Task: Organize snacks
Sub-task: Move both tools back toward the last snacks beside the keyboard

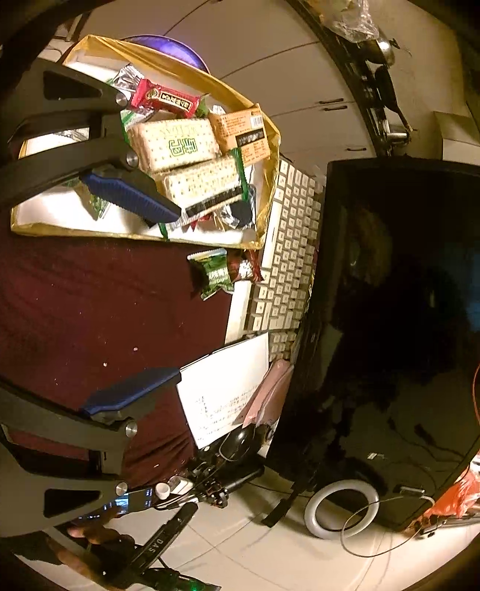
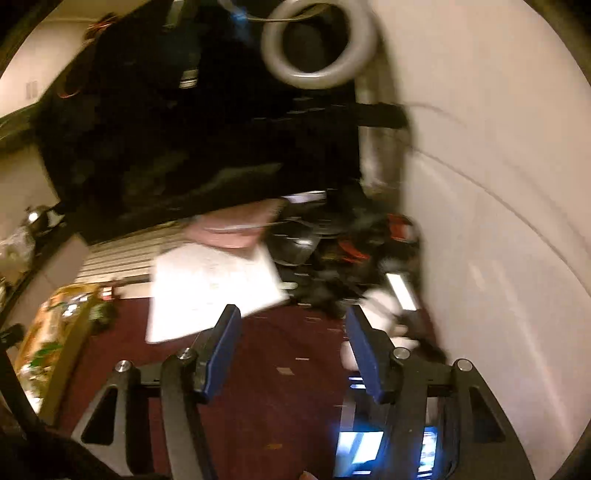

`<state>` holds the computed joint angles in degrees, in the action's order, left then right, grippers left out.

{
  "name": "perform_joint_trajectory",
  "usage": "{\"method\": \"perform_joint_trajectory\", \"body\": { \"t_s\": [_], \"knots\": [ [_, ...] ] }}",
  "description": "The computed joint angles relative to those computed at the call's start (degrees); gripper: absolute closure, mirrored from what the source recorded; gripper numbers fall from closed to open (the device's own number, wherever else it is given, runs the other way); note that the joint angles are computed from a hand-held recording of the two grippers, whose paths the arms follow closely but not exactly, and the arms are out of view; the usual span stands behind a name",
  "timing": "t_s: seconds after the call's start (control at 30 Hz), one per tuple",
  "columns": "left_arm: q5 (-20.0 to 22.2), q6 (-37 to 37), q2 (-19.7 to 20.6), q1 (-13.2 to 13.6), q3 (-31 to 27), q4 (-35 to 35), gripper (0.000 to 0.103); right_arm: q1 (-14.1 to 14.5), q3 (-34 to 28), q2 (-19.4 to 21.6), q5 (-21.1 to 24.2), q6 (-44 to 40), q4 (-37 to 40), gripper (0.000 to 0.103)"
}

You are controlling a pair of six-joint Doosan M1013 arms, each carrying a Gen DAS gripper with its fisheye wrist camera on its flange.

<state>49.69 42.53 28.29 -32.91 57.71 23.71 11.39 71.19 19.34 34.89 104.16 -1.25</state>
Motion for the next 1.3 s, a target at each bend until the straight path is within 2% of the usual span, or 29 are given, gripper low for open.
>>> {"method": "perform_joint_trajectory", "body": {
  "t_s": [0.07, 0.17, 0.27, 0.33, 0.47, 0.57, 0.67, 0.8, 0.83, 0.9, 0.97, 1.03, 1.1, 1.17, 1.2, 1.3],
  "knots": [
    [-0.4, -0.6, -0.3, 0.1, 0.6, 0.3, 0.023, 0.2, -1.8, 1.4, 1.4, -8.9, 11.0, 0.043],
    [-0.9, -1.4, -0.7, 0.5, 1.5, 0.1, 0.023, 1.0, -4.5, 3.6, 4.1, -17.3, 22.0, 0.043],
    [-2.5, -3.1, -1.5, 0.9, 2.8, 0.4, 0.023, 2.2, -9.5, 7.5, 9.6, -25.4, 32.1, 0.043],
    [-3.4, -3.8, -2.0, 1.2, 3.6, 0.4, 0.023, 3.3, -13.5, 10.5, 13.1, -26.5, 33.6, 0.043],
    [-3.7, -5.1, -2.8, 1.7, 4.8, 0.8, 0.023, 3.7, -27.8, 20.8, 26.6, -23.4, 36.3, 0.043],
    [-3.8, -6.1, -3.3, 2.0, 5.6, 1.3, 0.023, 4.0, -38.5, 27.6, 34.4, -19.3, 36.1, 0.043],
    [-4.6, -7.6, -4.1, 2.3, 6.8, 1.7, 0.023, 4.2, -43.1, 30.4, 38.0, -16.3, 35.7, 0.043],
    [-4.3, -6.7, -3.9, 2.7, 6.8, 0.2, 0.023, 4.2, -41.6, 29.5, 38.7, -16.2, 35.7, 0.043],
    [-4.3, -6.4, -3.9, 2.8, 6.8, -0.1, 0.023, 4.3, -39.6, 27.9, 37.1, -16.7, 34.3, 0.043],
    [-4.9, -6.7, -4.2, 2.9, 7.2, 0.1, 0.023, 4.5, -33.6, 23.1, 30.4, -19.9, 29.6, 0.043],
    [-5.3, -6.8, -4.3, 3.0, 7.5, 0.1, 0.023, 4.4, -24.8, 16.4, 21.1, -21.2, 21.9, 0.044],
    [-5.3, -7.3, -4.3, 3.1, 7.6, 0.1, 0.023, 3.8, -18.7, 11.7, 15.5, -18.4, 15.6, 0.044],
    [-5.7, -7.1, -4.2, 3.2, 7.7, -0.8, 0.023, 2.9, -13.0, 7.6, 11.2, -10.9, 4.3, 0.043],
    [-5.9, -6.9, -4.0, 3.0, 7.6, -1.3, 0.023, 1.6, -9.2, 5.3, 10.6, -2.9, -5.7, 0.043],
    [-6.0, -6.8, -3.9, 2.9, 7.6, -1.4, 0.023, 0.8, -8.3, 4.9, 12.3, 0.1, -9.1, 0.043],
    [-6.3, -6.2, -3.8, 2.8, 7.6, -1.9, 0.023, -0.7, -6.2, 4.5, 14.7, 3.8, -12.6, 0.043]
  ]
}}
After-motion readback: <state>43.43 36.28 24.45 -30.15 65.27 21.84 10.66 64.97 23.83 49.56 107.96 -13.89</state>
